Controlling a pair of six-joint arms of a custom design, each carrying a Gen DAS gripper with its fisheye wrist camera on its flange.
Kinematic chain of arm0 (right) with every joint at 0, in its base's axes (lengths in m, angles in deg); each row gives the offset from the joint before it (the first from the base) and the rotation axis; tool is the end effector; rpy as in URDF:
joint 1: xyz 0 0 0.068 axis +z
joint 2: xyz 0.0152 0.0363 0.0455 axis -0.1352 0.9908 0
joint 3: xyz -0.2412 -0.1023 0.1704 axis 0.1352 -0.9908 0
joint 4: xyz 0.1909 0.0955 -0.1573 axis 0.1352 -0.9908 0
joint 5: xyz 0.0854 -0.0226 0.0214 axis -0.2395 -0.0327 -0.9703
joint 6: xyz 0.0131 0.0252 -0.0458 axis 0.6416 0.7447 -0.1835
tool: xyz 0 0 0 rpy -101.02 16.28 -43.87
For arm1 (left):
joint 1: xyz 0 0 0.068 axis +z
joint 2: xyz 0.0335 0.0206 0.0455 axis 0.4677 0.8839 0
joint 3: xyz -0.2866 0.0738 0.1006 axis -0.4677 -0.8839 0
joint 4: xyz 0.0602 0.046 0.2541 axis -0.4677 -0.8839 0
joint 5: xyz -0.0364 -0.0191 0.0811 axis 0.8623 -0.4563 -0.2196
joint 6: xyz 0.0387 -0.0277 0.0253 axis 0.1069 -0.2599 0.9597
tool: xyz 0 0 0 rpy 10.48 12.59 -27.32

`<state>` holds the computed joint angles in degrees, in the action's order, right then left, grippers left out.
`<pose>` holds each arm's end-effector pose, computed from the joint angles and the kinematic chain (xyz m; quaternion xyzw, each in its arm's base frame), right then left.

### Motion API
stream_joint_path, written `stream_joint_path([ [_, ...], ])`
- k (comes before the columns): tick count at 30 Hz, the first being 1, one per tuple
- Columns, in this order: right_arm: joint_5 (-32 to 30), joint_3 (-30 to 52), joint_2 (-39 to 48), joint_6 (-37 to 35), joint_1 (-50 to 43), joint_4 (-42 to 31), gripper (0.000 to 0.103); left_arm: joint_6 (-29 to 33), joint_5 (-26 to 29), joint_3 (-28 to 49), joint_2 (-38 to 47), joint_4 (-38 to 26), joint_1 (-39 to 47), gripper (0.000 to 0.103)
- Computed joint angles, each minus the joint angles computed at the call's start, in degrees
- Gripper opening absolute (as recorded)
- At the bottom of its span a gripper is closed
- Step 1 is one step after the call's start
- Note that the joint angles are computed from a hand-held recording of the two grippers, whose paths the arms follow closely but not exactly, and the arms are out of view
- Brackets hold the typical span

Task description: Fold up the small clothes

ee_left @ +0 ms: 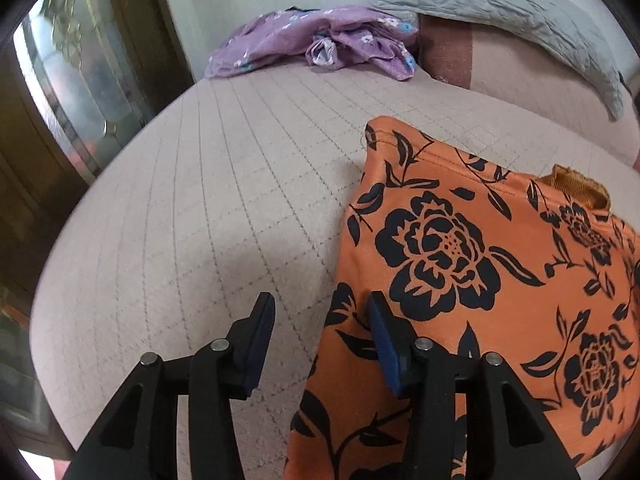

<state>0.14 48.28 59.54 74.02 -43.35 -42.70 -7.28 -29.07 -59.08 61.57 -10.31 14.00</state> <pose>0.2120 -0.1232 0.1305 0.1503 0.9110 0.2472 0.2940 0.2335 -0.0460 0.1710 0.0079 0.9388 0.0969 0.3304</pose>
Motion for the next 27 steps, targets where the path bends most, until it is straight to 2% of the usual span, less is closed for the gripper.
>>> stream_joint_path([
  [2,-0.15,-0.83,-2.38,0.19,-0.83,-0.69,0.047,-0.13,1.21,-0.42,-1.48,-0.13,0.59,0.049],
  [4,-4.03,-0.85,-4.96,-2.10,-4.42,-4.97,0.048,0.05,3.70,-1.31,-4.22,0.15,1.53,0.049],
  [6,-6.71,-1.44,-8.57,-7.45,-9.36,-10.26,0.048,0.87,4.05,-2.92,-7.56,1.46,0.83,0.049],
  [10,-10.54,-1.02,-12.67,-22.09,-18.89,-26.75,0.049,2.42,3.45,-5.67,-11.53,2.90,-3.73,0.050],
  [13,-7.96,-1.07,-10.64,-30.47,-23.21,-34.52,0.049,2.42,3.25,-5.22,-8.44,1.52,-6.30,0.057],
  [15,-4.34,-2.43,-9.64,-30.51,-23.01,-33.82,0.047,2.86,2.78,-4.17,-3.46,0.53,-7.13,0.057],
  [16,-4.29,-3.04,-10.07,-31.66,-24.14,-34.01,0.047,3.22,0.82,-5.01,-2.92,2.34,-8.21,0.059],
  [18,-4.58,-1.78,-11.27,-35.57,-27.62,-39.28,0.047,3.60,-1.28,-5.57,-4.11,2.86,-9.73,0.059],
  [20,-6.18,0.59,-9.33,-44.26,-34.29,-48.12,0.048,3.34,0.22,-6.09,-5.92,2.60,-9.09,0.059],
  [21,-6.19,1.90,-7.59,-49.93,-39.55,-53.32,0.055,3.07,1.77,-6.17,-7.66,1.55,-7.92,0.060],
  [24,-4.38,3.97,-2.31,-60.04,-51.40,-61.40,0.065,2.27,4.54,-6.13,-10.57,0.98,-5.18,0.071],
  [25,-2.66,5.19,0.59,-62.75,-55.64,-63.72,0.065,2.16,4.43,-6.29,-10.72,1.55,-4.91,0.074],
  [27,-0.07,6.14,4.23,-63.77,-61.01,-65.18,0.065,2.27,3.51,-6.25,-10.58,1.55,-5.35,0.075],
])
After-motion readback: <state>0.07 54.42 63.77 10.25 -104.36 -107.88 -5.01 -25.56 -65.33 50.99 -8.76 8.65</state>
